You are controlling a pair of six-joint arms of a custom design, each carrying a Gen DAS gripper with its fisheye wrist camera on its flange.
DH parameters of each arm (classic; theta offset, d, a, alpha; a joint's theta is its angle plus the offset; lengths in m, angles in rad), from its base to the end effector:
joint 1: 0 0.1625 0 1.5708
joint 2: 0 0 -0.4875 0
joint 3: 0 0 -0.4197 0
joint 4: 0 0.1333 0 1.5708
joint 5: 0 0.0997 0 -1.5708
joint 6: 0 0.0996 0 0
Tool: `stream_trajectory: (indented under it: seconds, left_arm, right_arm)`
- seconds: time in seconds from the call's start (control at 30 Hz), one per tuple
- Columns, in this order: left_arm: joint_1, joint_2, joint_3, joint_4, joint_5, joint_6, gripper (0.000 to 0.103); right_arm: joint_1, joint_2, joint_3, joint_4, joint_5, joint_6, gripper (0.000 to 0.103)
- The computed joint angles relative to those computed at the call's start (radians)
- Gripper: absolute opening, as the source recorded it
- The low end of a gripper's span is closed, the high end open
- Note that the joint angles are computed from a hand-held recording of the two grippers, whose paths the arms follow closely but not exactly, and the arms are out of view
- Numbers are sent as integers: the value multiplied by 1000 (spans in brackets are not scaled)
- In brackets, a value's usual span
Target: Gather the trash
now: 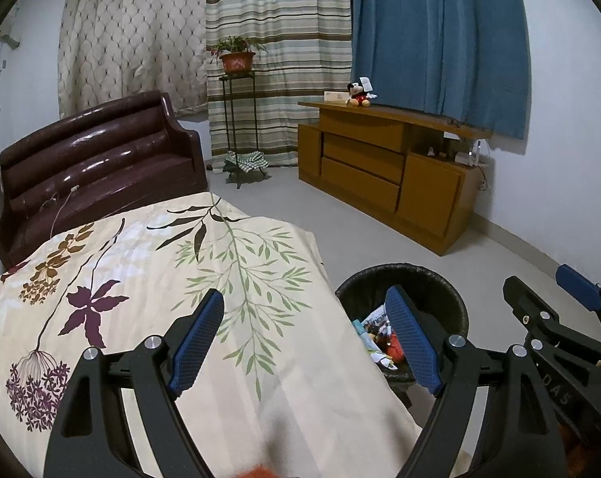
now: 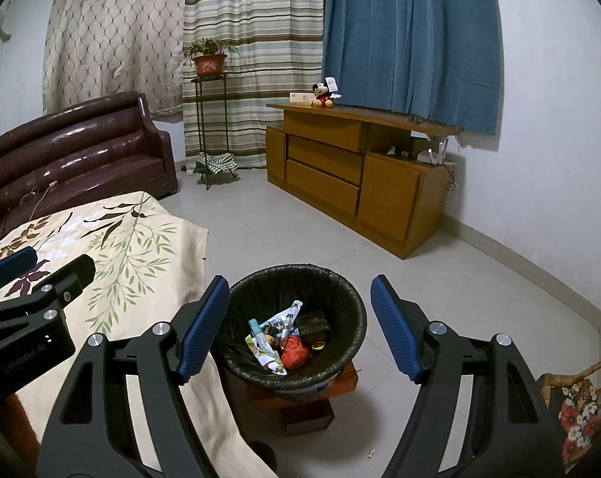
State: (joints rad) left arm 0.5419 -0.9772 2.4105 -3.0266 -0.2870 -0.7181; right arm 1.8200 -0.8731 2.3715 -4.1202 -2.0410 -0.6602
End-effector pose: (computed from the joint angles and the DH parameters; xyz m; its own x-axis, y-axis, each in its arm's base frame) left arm -0.2508 -0.4181 0.1249 -0.6874 -0.1650 -0.7073 0.5368 0.5405 -0.6478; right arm 0.2014 -0.4339 0.1599 -0.6839 -0.1679 0.7100 -0.6861 0.4791 -0.5475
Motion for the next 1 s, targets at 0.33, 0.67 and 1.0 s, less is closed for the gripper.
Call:
stream_trajectory:
  seconds: [0.33,0.67,1.0]
  left_arm:
    - [4,13,6,-89,-25,70,81]
    - [-5,40,8,-174,13,138,81]
    - [9,6,4,-43,10,32,81]
  right_arm:
    - [0,0,0,0,0,0,72]
    - [0,-3,1,3,1,-1,72]
    - [1,-1,0,2,-1,-1,72]
